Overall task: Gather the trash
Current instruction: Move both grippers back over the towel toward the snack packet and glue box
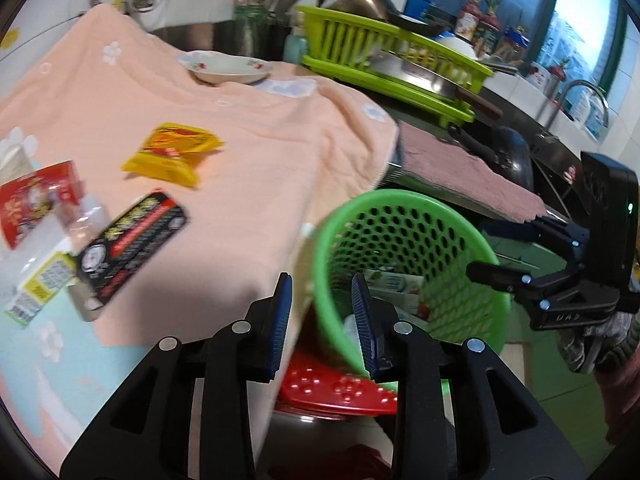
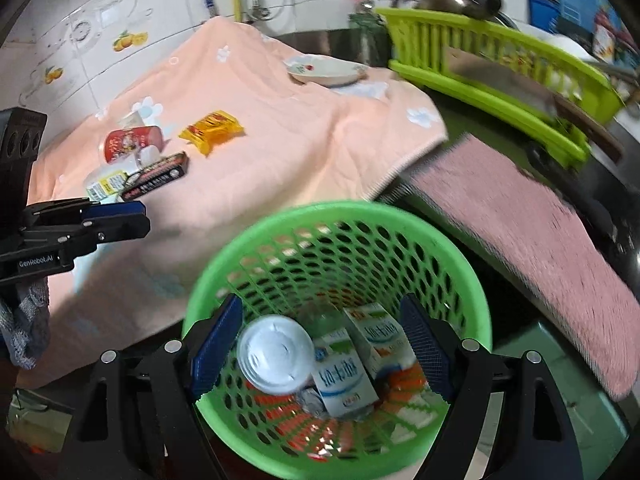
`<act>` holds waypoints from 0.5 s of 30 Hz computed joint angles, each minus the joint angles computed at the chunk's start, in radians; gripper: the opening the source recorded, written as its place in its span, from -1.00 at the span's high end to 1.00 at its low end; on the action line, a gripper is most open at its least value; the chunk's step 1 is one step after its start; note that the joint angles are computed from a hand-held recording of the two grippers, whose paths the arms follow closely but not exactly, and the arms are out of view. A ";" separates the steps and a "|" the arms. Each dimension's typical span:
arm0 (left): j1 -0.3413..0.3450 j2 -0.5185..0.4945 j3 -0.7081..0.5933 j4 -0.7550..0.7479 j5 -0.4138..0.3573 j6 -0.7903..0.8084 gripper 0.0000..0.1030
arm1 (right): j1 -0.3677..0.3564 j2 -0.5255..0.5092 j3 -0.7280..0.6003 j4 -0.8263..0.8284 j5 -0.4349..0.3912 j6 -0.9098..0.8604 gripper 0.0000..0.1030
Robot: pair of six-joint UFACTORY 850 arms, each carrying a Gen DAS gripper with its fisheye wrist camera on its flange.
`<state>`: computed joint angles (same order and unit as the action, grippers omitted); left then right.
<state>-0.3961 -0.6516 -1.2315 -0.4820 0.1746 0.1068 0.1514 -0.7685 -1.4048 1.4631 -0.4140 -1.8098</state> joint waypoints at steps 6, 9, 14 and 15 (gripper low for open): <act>0.045 0.056 0.081 -0.100 0.034 0.077 0.39 | 0.053 -0.039 -0.098 -0.095 -0.024 0.083 -0.51; 0.068 0.077 0.111 -0.137 0.047 0.105 0.39 | 0.080 -0.064 -0.158 -0.138 -0.038 0.125 -0.60; 0.099 0.097 0.141 -0.165 0.056 0.128 0.39 | 0.129 -0.125 -0.291 -0.229 -0.057 0.221 -0.65; 0.106 0.100 0.146 -0.165 0.057 0.129 0.39 | 0.136 -0.138 -0.317 -0.250 -0.062 0.244 -0.65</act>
<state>-0.2904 -0.5515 -1.0859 -0.6474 0.2315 0.2362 0.2879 -0.9064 -1.7215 1.2126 -0.4765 -1.5656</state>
